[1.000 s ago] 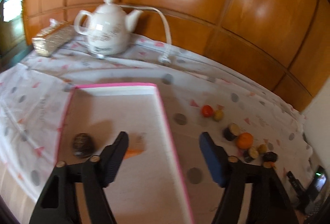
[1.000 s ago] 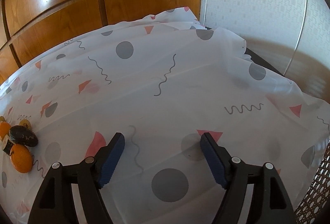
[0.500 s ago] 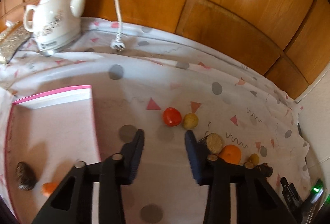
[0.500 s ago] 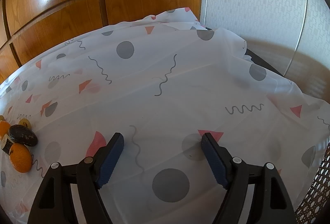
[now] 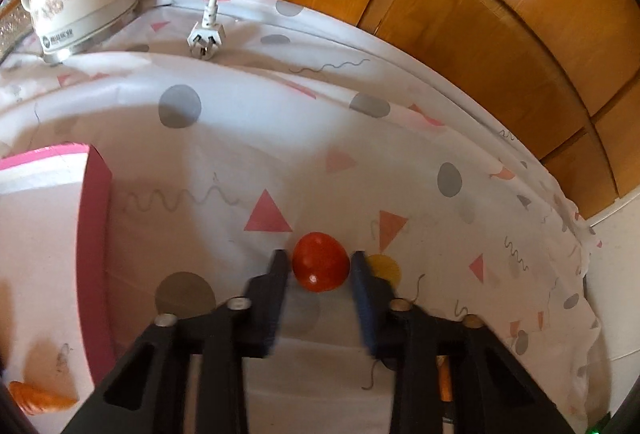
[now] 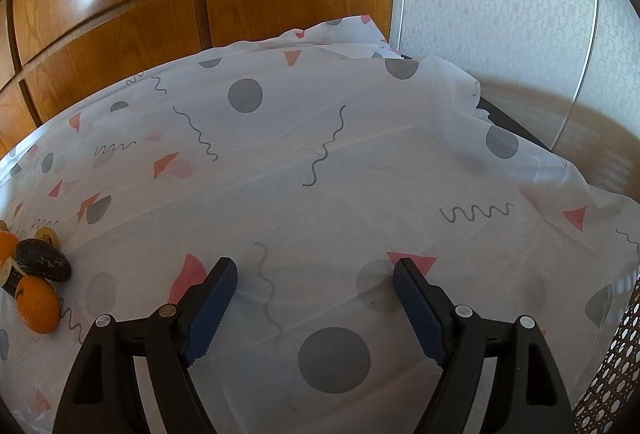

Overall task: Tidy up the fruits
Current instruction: 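Carry the red tomato into the tray and release it with the left gripper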

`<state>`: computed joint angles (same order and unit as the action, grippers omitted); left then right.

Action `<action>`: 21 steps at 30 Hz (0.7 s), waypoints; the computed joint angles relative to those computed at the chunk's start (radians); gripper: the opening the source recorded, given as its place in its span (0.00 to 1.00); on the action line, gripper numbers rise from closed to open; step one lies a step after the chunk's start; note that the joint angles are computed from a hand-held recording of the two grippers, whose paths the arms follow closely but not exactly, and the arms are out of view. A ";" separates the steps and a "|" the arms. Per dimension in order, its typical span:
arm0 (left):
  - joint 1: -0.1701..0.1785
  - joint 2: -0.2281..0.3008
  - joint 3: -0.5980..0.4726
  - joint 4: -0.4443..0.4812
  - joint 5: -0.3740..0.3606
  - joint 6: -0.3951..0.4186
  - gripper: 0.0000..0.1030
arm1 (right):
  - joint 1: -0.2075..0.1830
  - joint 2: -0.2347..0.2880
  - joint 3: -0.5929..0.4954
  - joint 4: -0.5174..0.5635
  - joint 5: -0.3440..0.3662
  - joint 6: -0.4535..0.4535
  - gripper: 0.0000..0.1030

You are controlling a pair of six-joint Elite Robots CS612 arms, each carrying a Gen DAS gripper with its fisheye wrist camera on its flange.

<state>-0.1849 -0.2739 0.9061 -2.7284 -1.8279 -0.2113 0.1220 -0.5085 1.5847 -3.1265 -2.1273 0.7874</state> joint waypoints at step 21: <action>0.065 -0.179 0.336 -0.317 -0.038 0.044 0.27 | 0.001 0.001 -0.002 0.001 -0.002 0.000 0.80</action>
